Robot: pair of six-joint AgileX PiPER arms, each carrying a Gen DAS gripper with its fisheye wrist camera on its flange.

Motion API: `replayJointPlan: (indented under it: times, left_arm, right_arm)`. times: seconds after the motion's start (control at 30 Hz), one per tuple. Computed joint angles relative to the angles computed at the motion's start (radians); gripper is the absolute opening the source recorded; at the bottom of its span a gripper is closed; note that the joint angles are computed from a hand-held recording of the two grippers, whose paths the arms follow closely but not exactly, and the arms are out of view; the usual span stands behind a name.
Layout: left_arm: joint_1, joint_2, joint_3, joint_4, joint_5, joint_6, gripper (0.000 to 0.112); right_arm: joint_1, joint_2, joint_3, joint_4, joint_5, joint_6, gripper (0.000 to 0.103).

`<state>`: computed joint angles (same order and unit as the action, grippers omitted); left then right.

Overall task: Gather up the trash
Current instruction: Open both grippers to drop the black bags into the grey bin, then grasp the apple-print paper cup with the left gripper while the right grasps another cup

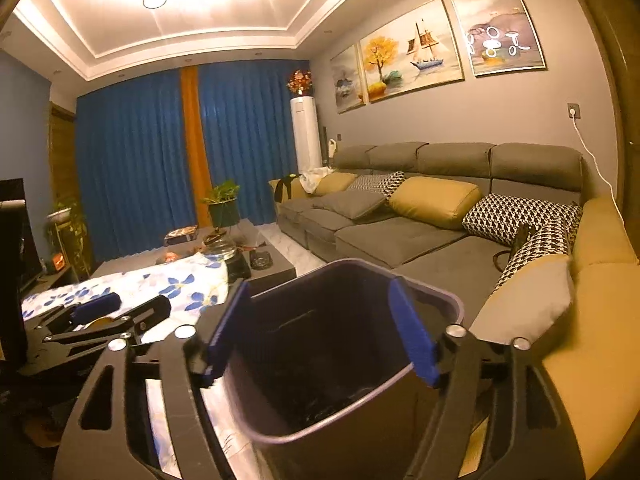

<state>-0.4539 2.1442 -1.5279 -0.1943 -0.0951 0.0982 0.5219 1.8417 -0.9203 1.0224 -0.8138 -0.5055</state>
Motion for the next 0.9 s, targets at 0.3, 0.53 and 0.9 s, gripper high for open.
replayJointPlan:
  times: [0.3, 0.53, 0.9]
  left_arm:
    - [0.02, -0.235, 0.416, -0.252, -0.237, 0.188, 0.084]
    - [0.081, -0.396, 0.703, -0.297, -0.384, 0.178, 0.086]
    - [0.372, -0.623, 1.067, -0.141, -0.493, 0.042, 0.086]
  right_arm:
    - [0.138, -0.023, 0.06, 0.064, -0.05, 0.011, 0.08]
    - [0.282, -0.001, 0.042, 0.143, -0.106, -0.026, 0.081]
    - [0.469, 0.103, -0.096, 0.182, -0.117, -0.11, 0.081]
